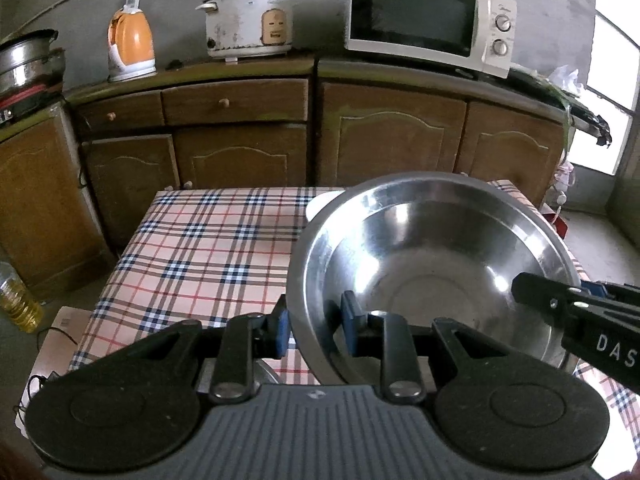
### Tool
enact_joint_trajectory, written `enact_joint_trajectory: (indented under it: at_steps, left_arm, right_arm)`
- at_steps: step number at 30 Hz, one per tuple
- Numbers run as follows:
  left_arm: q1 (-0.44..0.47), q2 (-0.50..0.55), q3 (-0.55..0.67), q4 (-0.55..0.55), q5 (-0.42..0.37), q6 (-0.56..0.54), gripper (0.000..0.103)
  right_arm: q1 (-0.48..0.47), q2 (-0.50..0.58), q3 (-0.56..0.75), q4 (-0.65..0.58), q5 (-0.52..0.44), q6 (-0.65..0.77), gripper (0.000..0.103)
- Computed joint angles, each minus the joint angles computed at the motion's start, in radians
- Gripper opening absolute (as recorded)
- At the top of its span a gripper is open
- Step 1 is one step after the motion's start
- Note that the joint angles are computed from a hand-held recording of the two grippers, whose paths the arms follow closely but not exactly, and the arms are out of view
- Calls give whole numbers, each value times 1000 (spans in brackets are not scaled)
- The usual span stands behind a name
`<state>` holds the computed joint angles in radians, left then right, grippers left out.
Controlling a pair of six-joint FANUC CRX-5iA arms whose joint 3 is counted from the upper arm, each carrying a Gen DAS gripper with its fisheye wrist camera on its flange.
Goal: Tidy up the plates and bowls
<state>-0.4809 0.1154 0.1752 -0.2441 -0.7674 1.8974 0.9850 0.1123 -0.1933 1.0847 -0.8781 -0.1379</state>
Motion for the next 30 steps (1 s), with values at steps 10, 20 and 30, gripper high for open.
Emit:
enact_joint_trajectory:
  at_steps: [10,20,30]
  left_arm:
    - [-24,-8,-24,24,20,-13,26]
    - [-52,-10,-41,41,29,-23,26]
    - [-81,8,-42,54,31,-31,26]
  right_arm:
    - [19,-58,-70,22,-31,-69,24]
    - [42,-115,-143,33,-71,-120,24]
    - [57,-161,-205,24,-110,-155,24]
